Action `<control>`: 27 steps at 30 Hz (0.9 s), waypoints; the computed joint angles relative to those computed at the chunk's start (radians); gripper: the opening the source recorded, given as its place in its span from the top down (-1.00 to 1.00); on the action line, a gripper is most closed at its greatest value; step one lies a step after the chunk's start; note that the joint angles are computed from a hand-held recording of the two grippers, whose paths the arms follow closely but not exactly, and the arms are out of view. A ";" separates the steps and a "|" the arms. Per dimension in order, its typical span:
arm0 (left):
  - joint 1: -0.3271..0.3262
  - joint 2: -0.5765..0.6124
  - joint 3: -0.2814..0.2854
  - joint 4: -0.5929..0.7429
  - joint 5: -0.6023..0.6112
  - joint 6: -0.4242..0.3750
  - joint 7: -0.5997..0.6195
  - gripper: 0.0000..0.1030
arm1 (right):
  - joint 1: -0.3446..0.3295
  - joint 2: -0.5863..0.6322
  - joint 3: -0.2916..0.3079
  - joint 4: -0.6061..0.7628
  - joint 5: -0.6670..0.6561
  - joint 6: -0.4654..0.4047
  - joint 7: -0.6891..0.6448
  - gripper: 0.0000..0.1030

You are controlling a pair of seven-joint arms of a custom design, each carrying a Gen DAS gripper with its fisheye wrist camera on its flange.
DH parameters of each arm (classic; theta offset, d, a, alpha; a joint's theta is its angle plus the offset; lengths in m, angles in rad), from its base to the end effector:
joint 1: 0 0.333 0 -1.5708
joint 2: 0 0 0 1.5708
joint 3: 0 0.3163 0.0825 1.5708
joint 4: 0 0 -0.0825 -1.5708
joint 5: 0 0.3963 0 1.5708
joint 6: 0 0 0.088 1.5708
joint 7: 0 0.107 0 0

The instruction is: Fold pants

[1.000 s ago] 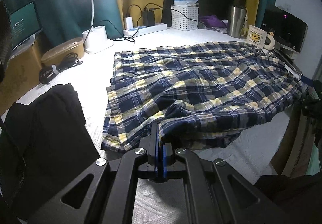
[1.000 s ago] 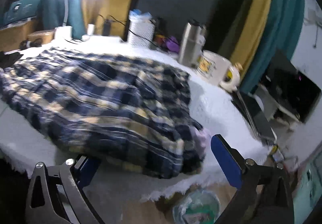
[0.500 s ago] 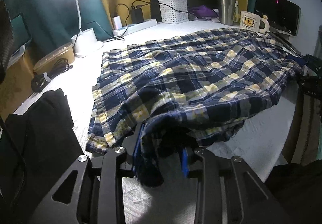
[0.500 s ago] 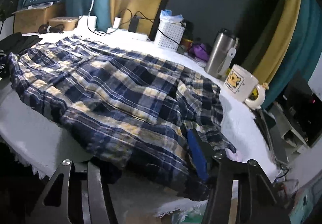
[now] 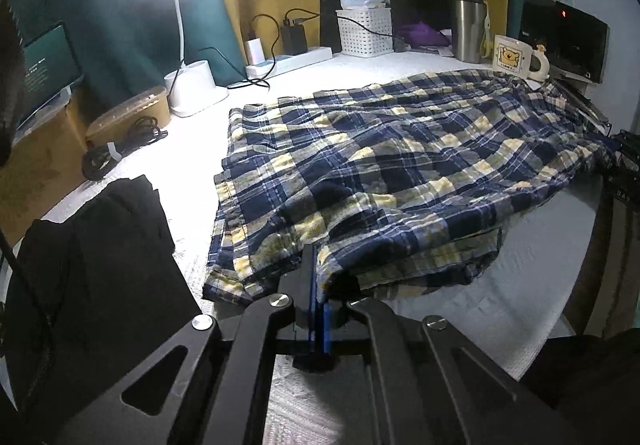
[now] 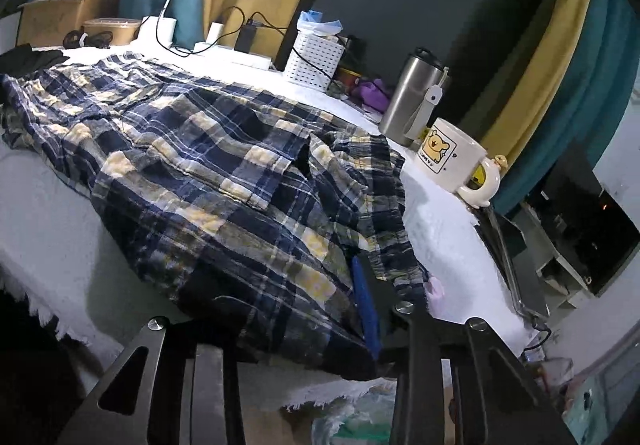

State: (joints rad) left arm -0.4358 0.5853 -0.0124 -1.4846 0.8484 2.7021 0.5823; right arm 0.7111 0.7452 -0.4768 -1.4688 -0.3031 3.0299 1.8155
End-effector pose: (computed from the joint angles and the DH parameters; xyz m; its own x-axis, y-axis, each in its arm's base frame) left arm 0.6744 -0.3505 0.3896 -0.0827 -0.9928 -0.0872 -0.6773 0.1202 -0.7259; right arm 0.7189 0.2965 0.3625 0.3266 -0.8688 0.3721 -0.4998 -0.4929 -0.7122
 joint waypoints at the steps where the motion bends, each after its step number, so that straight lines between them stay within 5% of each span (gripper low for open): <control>1: -0.001 -0.006 0.005 -0.006 0.005 0.009 -0.013 0.98 | -0.004 -0.005 0.005 -0.007 0.006 0.005 0.004 0.28; 8: -0.025 -0.068 0.039 -0.048 0.101 0.043 -0.123 0.98 | -0.041 -0.085 0.068 -0.075 0.072 0.045 0.005 0.44; 12: -0.027 -0.105 0.038 -0.064 0.181 0.054 -0.183 0.98 | -0.131 -0.142 0.193 -0.116 0.148 0.079 -0.082 0.73; 27: -0.011 -0.226 -0.004 -0.082 0.500 0.042 -0.441 0.99 | 0.231 -0.194 -0.220 -0.215 0.256 0.176 -0.014 0.85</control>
State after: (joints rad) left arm -0.4472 0.3595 -0.0160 -1.5662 1.3487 2.7438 0.1409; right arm 0.9425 0.5514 -0.6971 -1.6842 -0.0471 3.2056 1.8018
